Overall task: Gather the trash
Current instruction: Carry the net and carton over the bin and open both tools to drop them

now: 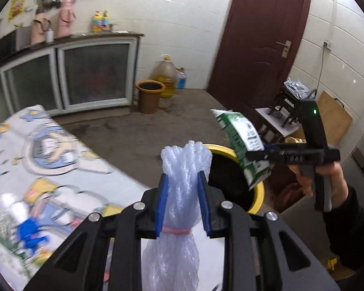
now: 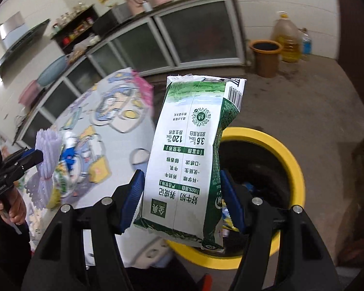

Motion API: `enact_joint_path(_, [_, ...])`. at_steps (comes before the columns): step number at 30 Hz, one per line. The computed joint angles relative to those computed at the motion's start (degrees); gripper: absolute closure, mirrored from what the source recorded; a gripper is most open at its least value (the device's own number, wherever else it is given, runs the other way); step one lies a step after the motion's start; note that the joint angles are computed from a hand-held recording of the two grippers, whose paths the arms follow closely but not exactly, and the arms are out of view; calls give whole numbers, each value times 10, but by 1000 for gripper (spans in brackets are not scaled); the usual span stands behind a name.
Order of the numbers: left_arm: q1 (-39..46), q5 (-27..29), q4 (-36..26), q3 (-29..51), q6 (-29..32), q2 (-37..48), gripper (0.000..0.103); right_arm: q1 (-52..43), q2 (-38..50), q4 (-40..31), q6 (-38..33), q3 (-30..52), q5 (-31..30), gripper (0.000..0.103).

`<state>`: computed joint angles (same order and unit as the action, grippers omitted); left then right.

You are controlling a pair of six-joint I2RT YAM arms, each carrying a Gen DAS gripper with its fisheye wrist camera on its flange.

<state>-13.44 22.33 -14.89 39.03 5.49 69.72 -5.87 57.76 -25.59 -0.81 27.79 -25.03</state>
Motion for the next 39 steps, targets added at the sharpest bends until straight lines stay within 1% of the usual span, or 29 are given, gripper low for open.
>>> enact_joint_path(1, [-27,-13,25,5,-19,25,80,-12,4,5,-6,-5,-1,42])
enact_joint_path(4, [-76,-20,82,25,-73,94,80,-67,40,19,-39,-18,-28,42])
enact_joint_path(7, [-118,-59,120,60,-110,166,80,-83,60,35,-57,-28,-17,42])
enact_joint_path(10, [-139,-62,147,89,-155,225,80,-86,88,51,-57,-31,-18,42])
enact_joint_path(16, [-171,-81,171,136,-193,309,80,-98,144,93,-70,-42,-10,42])
enact_joint_path(20, [-182,-81,176,153,-206,337,77,-99,178,112,-69,-38,-2,42])
enact_joint_path(22, [-186,-85,184,154,-211,342,71,-100,181,122,-66,-41,10,41])
enact_joint_path(23, [-186,-87,185,154,-215,341,58,-103,178,120,-68,-42,13,36])
enact_joint_path(24, [-184,-88,191,148,-221,339,35,-106,174,119,-67,-44,17,31])
enact_joint_path(26, [-181,-104,217,127,-241,326,13,-121,169,116,-68,-44,21,31])
enact_joint_path(27, [-178,-108,228,116,-247,320,9,-128,168,115,-72,-45,21,31])
enact_joint_path(30, [-172,-119,227,100,-255,302,9,-169,149,97,-93,-47,8,31])
enact_joint_path(32, [-168,-139,236,73,-252,274,9,-197,134,79,-109,-50,-10,31])
enact_joint_path(34, [-158,-139,245,45,-250,241,9,-220,98,54,-126,-59,-25,31])
enact_joint_path(36, [-146,-144,241,22,-239,205,9,-222,60,37,-127,-68,-30,31])
enact_joint_path(39, [-122,-155,221,-14,-217,135,8,-219,12,4,-126,-73,-54,30])
